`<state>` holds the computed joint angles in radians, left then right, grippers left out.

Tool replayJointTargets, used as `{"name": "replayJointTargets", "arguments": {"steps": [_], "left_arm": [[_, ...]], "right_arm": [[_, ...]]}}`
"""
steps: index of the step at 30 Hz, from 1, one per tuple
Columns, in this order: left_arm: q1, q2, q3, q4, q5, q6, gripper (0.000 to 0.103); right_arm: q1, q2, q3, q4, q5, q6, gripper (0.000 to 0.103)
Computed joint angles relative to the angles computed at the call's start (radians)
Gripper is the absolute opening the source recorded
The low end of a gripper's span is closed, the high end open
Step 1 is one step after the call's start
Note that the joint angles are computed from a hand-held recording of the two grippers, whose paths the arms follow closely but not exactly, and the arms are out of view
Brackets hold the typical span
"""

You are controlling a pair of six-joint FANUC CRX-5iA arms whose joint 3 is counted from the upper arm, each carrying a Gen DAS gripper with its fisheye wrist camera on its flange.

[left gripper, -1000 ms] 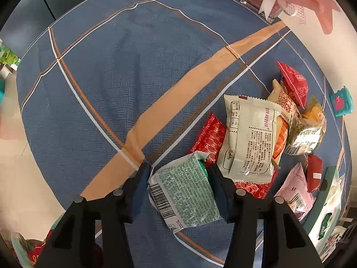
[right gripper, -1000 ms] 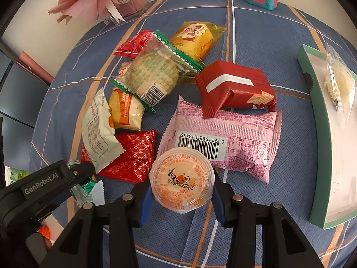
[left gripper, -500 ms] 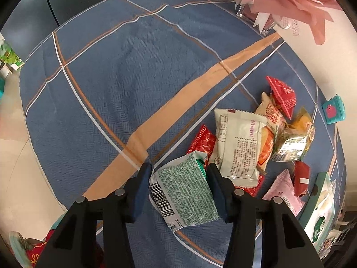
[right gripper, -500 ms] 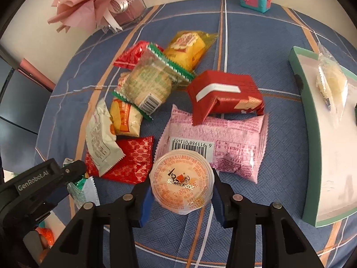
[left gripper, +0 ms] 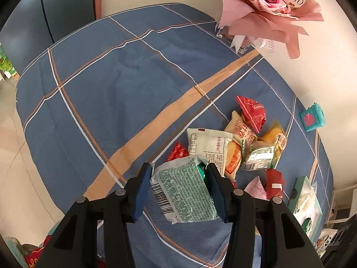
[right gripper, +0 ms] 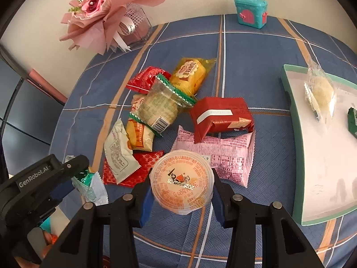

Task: Organize snacks
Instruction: 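Carry the wafer pack and jelly cup into the tray and release both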

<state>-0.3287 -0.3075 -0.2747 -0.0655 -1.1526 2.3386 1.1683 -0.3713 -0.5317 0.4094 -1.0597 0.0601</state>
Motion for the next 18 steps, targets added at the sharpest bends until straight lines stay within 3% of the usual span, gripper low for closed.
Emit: {"name": "replayJointTargets", "arguments": {"steps": [8,18], "left_arm": [[-0.092,0.067,0.062,-0.050,0.018,0.011,0.052],[-0.326,0.210,0.230,-0.148,0.008,-0.008,0.052]], "right_arm": [[-0.011,-0.029,-0.013,-0.003,-0.042,-0.009,0.047],[-0.012,-0.167,-0.080,0.064,-0.175,-0.110,0.048]]}}
